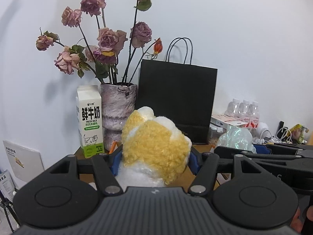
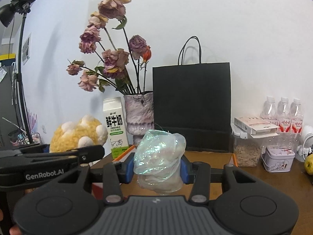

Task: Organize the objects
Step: 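Carry the plush toy and plastic bag with both tools to the cardboard box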

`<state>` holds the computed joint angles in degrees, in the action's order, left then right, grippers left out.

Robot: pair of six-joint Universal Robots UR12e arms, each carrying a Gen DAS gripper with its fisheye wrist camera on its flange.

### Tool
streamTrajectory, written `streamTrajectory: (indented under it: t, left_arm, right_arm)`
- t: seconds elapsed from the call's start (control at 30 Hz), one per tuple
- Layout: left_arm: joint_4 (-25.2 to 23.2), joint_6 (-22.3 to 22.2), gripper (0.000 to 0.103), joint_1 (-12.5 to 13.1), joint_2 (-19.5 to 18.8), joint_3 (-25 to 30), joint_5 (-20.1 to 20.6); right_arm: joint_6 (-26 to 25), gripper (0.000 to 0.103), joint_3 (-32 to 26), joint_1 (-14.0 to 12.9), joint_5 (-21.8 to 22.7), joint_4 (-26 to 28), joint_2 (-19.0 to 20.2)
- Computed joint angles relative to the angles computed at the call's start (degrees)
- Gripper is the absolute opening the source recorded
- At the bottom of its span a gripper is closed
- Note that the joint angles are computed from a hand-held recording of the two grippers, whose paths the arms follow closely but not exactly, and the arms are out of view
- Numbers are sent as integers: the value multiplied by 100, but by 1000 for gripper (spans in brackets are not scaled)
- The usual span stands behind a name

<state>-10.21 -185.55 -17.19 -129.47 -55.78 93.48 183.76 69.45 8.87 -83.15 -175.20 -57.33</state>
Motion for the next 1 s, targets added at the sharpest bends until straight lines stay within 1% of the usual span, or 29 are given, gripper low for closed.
streamTrajectory:
  t: [0.2, 0.33, 0.43, 0.53, 0.63, 0.73, 0.9, 1.0]
  left_arm:
    - [-238, -175, 64, 63, -248, 436, -48]
    - [-346, -157, 64, 80, -443, 763, -51]
    - [-500, -126, 64, 104, -554, 951, -158]
    - [-668, -117, 64, 134, -666, 1142, -247]
    - [-817, -128, 64, 165, -766, 1305, -356]
    - [-1042, -28, 64, 164, -886, 1502, -338]
    - [-1400, 47, 64, 185, -1027, 1720, -462]
    - [-1649, 125, 64, 173, -1125, 1870, -432]
  right_arm:
    - [138, 44, -301, -83, 66, 169, 227]
    - [189, 44, -450, -134, 101, 282, 354]
    - [205, 44, -526, -167, 158, 324, 425]
    - [147, 44, -617, -155, 34, 350, 507]
    - [164, 44, -717, -161, -7, 483, 590]
    - [169, 44, -793, -158, -90, 596, 666]
    - [167, 44, -838, -157, -178, 699, 752]
    - [159, 44, -853, -158, -204, 737, 787]
